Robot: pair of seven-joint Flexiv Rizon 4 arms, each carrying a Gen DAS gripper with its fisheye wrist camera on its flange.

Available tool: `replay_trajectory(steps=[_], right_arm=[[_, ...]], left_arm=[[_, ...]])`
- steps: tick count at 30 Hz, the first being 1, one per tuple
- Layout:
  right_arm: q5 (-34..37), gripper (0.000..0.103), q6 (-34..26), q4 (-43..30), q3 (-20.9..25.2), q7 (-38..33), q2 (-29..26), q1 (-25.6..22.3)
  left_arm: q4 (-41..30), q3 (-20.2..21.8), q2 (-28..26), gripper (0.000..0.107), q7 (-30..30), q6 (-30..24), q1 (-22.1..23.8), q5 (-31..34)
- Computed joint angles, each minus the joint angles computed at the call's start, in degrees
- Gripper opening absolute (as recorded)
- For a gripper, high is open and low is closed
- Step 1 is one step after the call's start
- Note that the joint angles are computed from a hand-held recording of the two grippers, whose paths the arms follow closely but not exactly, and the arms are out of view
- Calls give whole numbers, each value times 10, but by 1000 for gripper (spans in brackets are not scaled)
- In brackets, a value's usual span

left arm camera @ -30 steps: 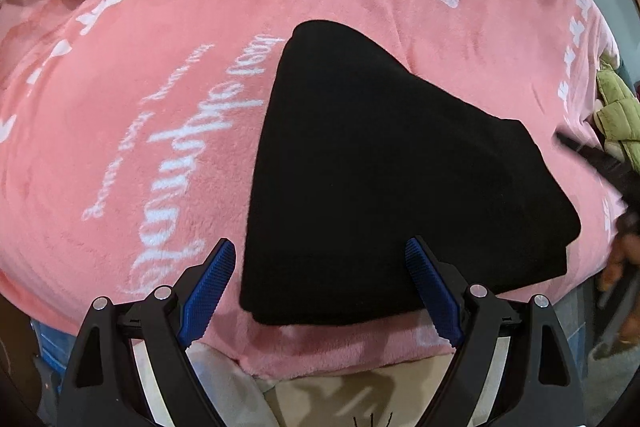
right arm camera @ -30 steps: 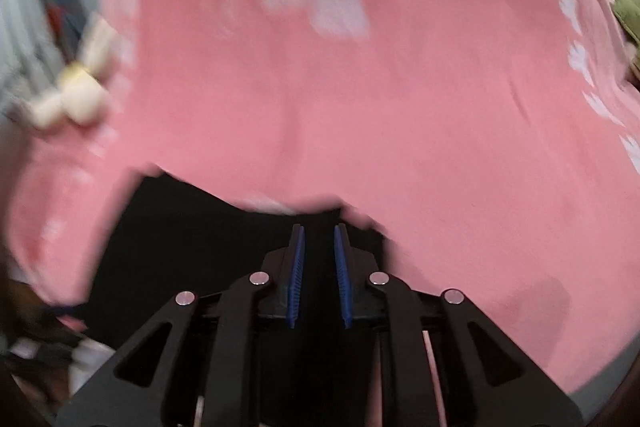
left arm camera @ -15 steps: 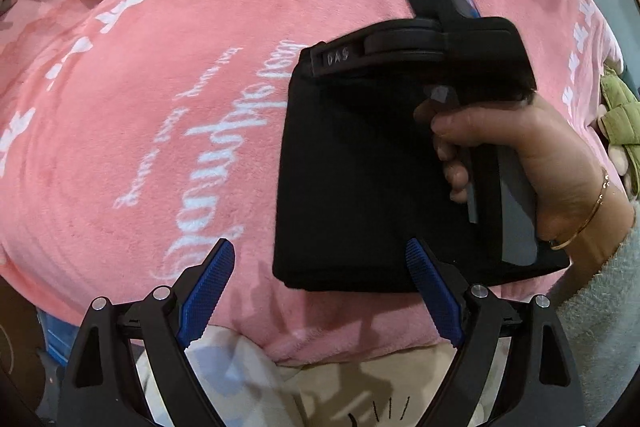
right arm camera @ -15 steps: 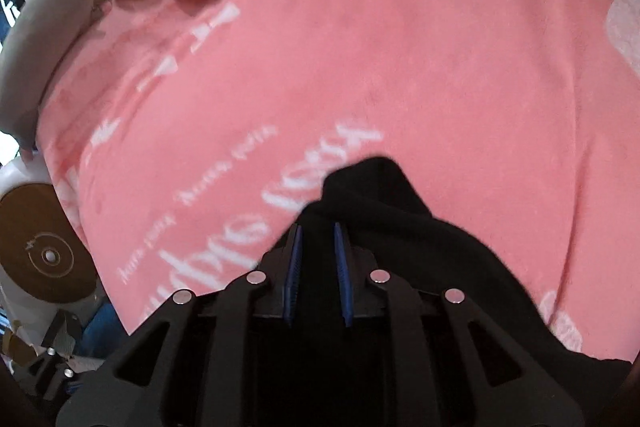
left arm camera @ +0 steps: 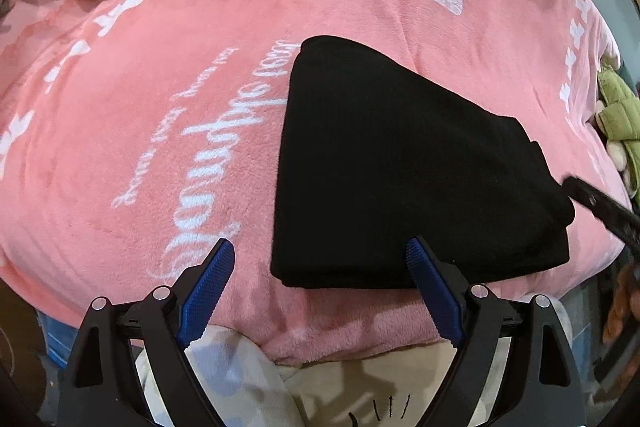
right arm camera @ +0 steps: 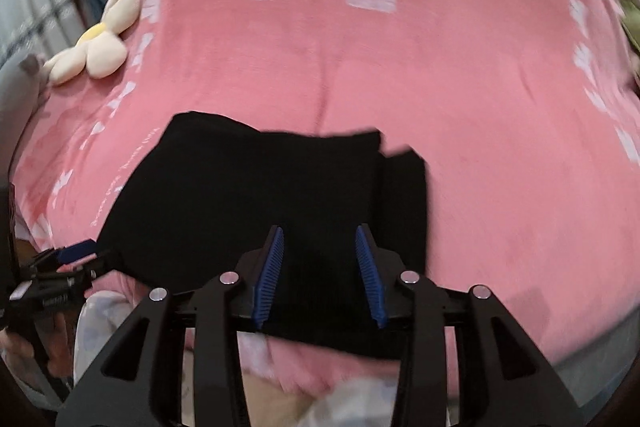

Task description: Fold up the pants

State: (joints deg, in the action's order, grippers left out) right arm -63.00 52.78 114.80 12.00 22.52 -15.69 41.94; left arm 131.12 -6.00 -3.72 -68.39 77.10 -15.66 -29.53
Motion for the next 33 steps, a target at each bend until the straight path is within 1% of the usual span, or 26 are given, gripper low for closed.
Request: replay_trajectory(steps=[2, 4, 5, 6, 7, 9, 11, 14, 15, 16, 17, 18, 19, 20, 21, 22, 23, 25, 26, 27, 28, 29, 30, 31, 32, 33], right_arm=[[-1, 41, 4, 18, 3, 18, 11, -2], [-19, 42, 16, 30, 2, 49, 15, -3], [-28, 48, 23, 33, 2, 62, 16, -4], [-42, 53, 35, 36, 0, 76, 15, -7], [-51, 55, 36, 40, 0, 86, 18, -8], [-74, 60, 49, 45, -2, 107, 18, -13], [-88, 65, 75, 48, -5, 123, 13, -24], [-77, 65, 88, 39, -8, 116, -5, -30], [-81, 58, 109, 34, -12, 114, -16, -34], [-102, 51, 139, 32, -22, 126, -24, -38], [-108, 32, 158, 28, -26, 126, -32, -40], [-103, 27, 157, 23, -24, 111, -35, -40], [-135, 21, 162, 25, -35, 131, -24, -34], [-164, 12, 166, 29, -39, 154, -13, -35], [-203, 10, 163, 35, -39, 185, 11, -37], [-213, 10, 145, 40, -29, 191, 28, -38], [-209, 11, 132, 44, -18, 185, 36, -41], [-152, 11, 110, 54, 4, 133, 36, -45], [-116, 15, 107, 56, 12, 102, 24, -48], [-64, 23, 114, 57, 18, 61, 5, -51], [-47, 24, 144, 65, 6, 58, -12, -47], [-68, 25, 161, 69, -3, 92, -12, -47], [-99, 26, 176, 75, -20, 138, 2, -40], [-110, 26, 161, 75, -19, 147, 14, -39], [-117, 29, 142, 74, -18, 148, 25, -38], [-122, 35, 131, 70, -17, 143, 32, -42]], left_arm=[[0, 3, 6, 85, -24, -2, -4, 30], [2, 4, 12, 85, -37, -4, -6, 45], [3, 3, 15, 85, -36, -4, -8, 43], [5, 2, 18, 85, -32, -4, -10, 36], [7, 1, 19, 85, -22, -4, -12, 21], [17, -5, 26, 85, 13, -3, -21, -41], [17, -6, 25, 85, 30, -5, -28, -83], [10, -2, 18, 85, 7, -11, -28, -72], [8, 0, 17, 85, 0, -10, -27, -63], [7, 0, 16, 85, -5, -8, -26, -56], [5, 0, 15, 85, -9, -7, -25, -50], [3, 0, 15, 85, -13, -7, -24, -43], [3, 1, 16, 85, -13, -6, -23, -42], [3, 0, 18, 85, -11, -4, -23, -43], [3, 1, 20, 85, -11, -3, -22, -43], [4, 1, 22, 85, -5, -2, -23, -48], [5, 1, 23, 85, 0, 0, -23, -55], [3, 0, 19, 86, 3, 0, -23, -60], [0, 0, 13, 86, -3, -1, -23, -54], [-3, 0, 8, 86, -13, -5, -22, -44], [-7, 0, 4, 86, -25, -13, -20, -30], [-10, 0, 2, 86, -33, -24, -19, -19], [-11, 0, 4, 86, -41, -28, -18, -7], [-9, 1, 6, 86, -43, -25, -18, 2], [-5, 0, 9, 86, -39, -17, -18, 6], [-4, -1, 9, 86, -32, -15, -18, 3]])
